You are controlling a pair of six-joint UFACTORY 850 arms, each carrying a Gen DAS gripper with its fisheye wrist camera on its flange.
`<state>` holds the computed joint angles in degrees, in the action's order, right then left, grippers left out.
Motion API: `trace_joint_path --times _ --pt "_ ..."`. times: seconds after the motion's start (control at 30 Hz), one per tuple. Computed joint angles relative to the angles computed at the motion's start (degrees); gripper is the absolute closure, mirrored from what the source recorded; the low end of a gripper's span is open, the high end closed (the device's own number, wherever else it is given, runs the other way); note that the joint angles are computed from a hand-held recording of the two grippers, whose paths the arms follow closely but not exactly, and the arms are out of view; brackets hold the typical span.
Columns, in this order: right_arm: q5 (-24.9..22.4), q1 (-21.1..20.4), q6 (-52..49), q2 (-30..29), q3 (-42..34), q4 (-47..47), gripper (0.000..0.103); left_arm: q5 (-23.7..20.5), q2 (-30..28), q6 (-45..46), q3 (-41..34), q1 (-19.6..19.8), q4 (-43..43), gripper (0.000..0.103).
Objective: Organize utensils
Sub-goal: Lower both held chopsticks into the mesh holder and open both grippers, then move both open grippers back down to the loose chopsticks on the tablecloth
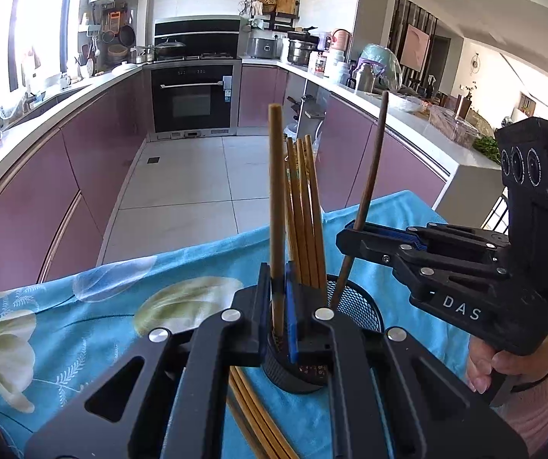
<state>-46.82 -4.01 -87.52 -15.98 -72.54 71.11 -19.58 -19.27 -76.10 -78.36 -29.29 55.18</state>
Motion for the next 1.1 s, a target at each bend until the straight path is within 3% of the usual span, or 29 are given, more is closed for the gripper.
trace_joint_path --times 0.1,0.23,0.53,0.73,0.93,1.1 --pt "0.4 -0.1 0.5 -0.4 -0.2 0.4 0.088 0.4 -0.8 -0.3 -0.6 0.4 -0.4 0.091" --pt "0.6 -0.5 -0.6 0.0 0.4 1.9 0.082 0.7 -0.4 -6.6 0.4 0.1 5.2 0.079" --pt "0.0 -1.7 -4.2 2.0 2.8 4.4 0.077 2.3 3.1 -20.6 6.3 0.5 16.0 0.074" --pt "-5.2 -4.3 -9.1 5.6 6.6 5.4 0.073 -0.4 7.6 -29.5 13.1 -0.6 24.3 0.069" --pt "-10.1 -6.1 -13.4 9.0 12.0 1.3 0.069 -3.4 10.7 -31.3 19.3 -3.1 24.6 0.065" --pt "-9.1 -4.2 -11.1 9.0 15.7 -5.2 0.068 -2.2 11.5 -31.6 23.6 -4.6 22.4 0.065"
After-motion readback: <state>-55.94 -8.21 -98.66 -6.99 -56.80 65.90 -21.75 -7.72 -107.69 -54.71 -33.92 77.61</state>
